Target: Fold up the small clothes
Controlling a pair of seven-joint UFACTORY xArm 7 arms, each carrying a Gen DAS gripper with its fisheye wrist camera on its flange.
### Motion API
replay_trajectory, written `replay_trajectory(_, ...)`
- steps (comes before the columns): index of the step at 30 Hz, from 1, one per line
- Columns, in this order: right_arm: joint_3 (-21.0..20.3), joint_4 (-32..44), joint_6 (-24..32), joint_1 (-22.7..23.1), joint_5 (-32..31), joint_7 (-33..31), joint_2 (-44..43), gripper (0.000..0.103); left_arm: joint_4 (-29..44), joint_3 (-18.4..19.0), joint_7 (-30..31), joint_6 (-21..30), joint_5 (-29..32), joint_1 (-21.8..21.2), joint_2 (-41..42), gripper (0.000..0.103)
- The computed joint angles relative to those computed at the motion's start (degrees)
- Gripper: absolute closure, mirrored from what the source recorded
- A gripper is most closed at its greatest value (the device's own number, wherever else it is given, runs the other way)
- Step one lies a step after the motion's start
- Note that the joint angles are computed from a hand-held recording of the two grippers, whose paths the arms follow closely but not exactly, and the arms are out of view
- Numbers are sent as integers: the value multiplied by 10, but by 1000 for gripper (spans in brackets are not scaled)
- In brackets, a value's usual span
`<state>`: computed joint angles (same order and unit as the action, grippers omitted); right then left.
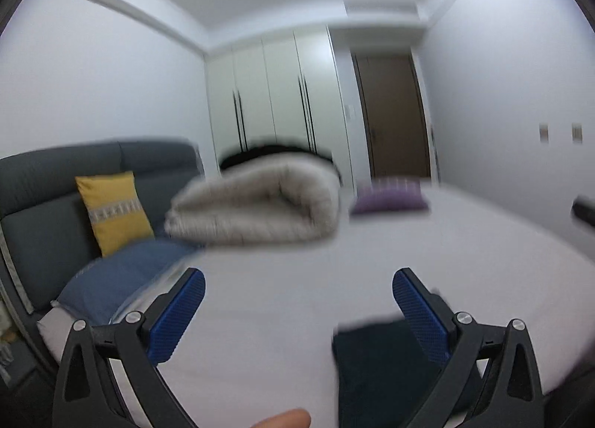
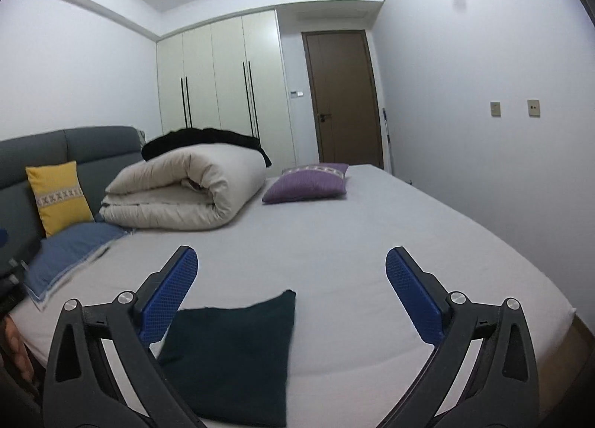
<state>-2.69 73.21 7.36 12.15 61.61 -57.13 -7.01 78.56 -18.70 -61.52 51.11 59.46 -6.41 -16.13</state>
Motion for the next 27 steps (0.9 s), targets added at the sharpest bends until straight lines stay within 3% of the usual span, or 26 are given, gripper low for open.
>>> replay_trajectory(4, 17, -6, 54, -29, -149, 145, -24, 0, 15, 11, 29, 25, -71, -14, 11, 0)
replay_trajectory(10, 41, -22, 41, -44, -310, 288, -34, 0, 42, 28, 70, 83, -151, -32, 53, 0)
replay_trajectory(11, 56, -20, 64, -65, -369, 346, -28, 0, 40, 35, 77, 83, -165, -38, 55, 0)
replay_trajectory(14, 59, 16, 176, -77, -457, 445, 3, 0, 29, 57, 96, 77, -225, -48, 64, 0)
replay_trajectory(18, 49, 44, 264, -73, -471, 492, 46, 0, 16, 65, 112, 86, -246, -57, 81, 0)
replay_trajectory(23, 55, 24, 247, -68, -517, 518, 64, 0, 0, 78, 117, 79, -278, -64, 90, 0)
replay_trajectory(27, 51, -12, 217, -69, -508, 482, 60, 0, -9, 82, 115, 76, -287, -65, 91, 0)
